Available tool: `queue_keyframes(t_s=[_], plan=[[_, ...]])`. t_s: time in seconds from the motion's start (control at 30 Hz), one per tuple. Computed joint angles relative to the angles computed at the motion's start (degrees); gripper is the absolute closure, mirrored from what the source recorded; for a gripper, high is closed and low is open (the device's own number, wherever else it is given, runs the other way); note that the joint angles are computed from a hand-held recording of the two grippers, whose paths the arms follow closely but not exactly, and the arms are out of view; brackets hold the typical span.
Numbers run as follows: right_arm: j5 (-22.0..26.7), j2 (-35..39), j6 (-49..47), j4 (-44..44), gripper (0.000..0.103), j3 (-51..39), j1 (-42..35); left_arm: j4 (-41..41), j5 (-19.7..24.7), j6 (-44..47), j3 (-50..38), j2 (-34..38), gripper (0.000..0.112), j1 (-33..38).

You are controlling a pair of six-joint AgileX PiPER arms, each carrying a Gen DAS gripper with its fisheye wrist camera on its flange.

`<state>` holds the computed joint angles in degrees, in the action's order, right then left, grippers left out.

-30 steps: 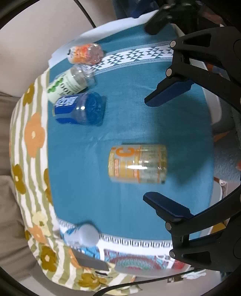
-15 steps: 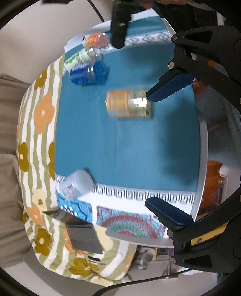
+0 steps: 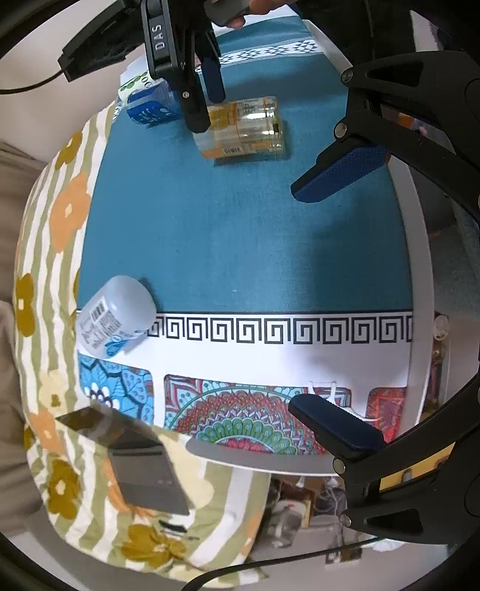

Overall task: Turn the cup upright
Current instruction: 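Bring the right gripper to the cup and close around it, then turn the cup rim-up with the right gripper, lower it and open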

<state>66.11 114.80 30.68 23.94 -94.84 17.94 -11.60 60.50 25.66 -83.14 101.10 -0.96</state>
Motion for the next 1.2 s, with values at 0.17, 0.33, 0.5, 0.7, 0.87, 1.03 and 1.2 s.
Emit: queue_keyframes(t_s=[0.17,0.33,0.5,0.7,0.87,1.03,1.2], plan=[[2.5,3.7,-0.2,0.5,0.03,-3.6,-0.4,-1.0,0.7,1.1,-1.7,2.7,0.009,1.3],[2.0,4.0,-0.5,1.9,0.048,-2.6,-0.9,-1.4,1.2,1.9,-2.9,4.2,0.009,1.8],[0.9,3.6,-0.1,1.7,0.05,-2.1,-0.7,-1.6,1.5,2.2,-3.7,4.4,0.009,1.6],[-6.0,-5.0,5.8,-5.7,0.051,3.0,2.2,-2.4,2.6,2.7,-5.0,3.5,0.009,1.4],[-17.7,-17.0,33.1,-34.2,0.051,15.8,11.8,-3.3,3.2,3.0,-5.4,2.9,0.009,0.4],[-19.6,-16.9,61.7,-62.8,0.051,23.8,19.9,-2.5,2.2,3.5,-3.8,1.8,0.009,-1.2],[-15.1,-11.7,73.8,-76.7,0.051,24.2,24.2,-1.2,-0.2,4.1,-0.4,0.1,0.009,-1.5]])
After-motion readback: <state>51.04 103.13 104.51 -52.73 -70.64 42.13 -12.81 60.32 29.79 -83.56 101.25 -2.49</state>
